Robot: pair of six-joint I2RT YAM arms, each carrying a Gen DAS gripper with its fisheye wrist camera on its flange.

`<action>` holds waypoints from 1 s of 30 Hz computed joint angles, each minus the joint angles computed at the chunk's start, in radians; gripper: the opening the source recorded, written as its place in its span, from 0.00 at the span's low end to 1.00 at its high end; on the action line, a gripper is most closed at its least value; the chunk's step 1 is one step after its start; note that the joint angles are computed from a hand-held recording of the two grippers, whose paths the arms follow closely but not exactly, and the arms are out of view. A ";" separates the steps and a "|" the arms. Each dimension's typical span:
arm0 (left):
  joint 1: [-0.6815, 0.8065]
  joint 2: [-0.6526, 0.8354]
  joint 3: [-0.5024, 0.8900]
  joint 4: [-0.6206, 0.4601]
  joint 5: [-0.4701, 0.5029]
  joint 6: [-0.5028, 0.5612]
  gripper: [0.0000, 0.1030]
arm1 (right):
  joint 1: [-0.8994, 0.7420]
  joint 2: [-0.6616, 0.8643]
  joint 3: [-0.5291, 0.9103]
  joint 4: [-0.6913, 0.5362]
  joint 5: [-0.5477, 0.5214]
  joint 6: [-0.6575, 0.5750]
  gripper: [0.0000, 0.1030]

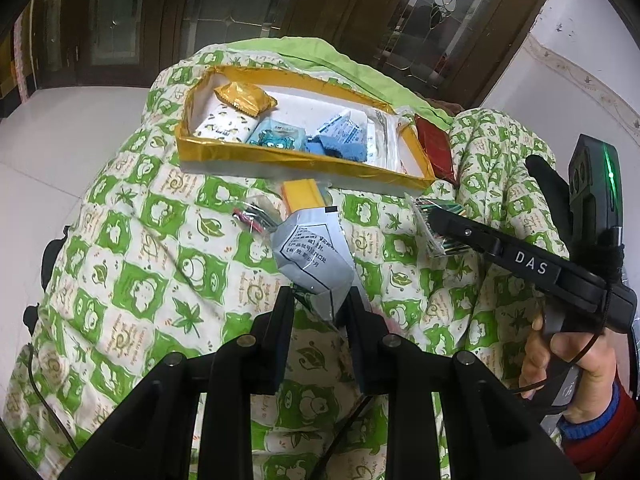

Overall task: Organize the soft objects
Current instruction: 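Hold the white sachet and clear stick bag in both grippers, then carry the white sachet and stick bag with both grippers over the box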

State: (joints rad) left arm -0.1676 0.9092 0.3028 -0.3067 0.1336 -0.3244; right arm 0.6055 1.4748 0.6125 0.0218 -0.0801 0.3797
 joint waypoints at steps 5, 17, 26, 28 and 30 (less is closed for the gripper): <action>0.013 0.032 0.021 0.005 0.006 0.024 0.24 | -0.014 -0.002 0.025 -0.021 -0.007 -0.008 0.31; 0.054 0.127 0.068 0.051 0.038 0.067 0.24 | -0.038 0.065 0.147 -0.087 -0.041 -0.048 0.31; 0.115 0.215 0.127 0.079 0.074 0.113 0.24 | -0.051 0.132 0.256 -0.113 -0.043 -0.078 0.31; 0.123 0.237 0.145 0.082 0.081 0.122 0.24 | -0.054 0.146 0.270 -0.116 -0.048 -0.080 0.31; 0.124 0.255 0.160 0.084 0.083 0.128 0.24 | -0.057 0.160 0.284 -0.124 -0.052 -0.084 0.31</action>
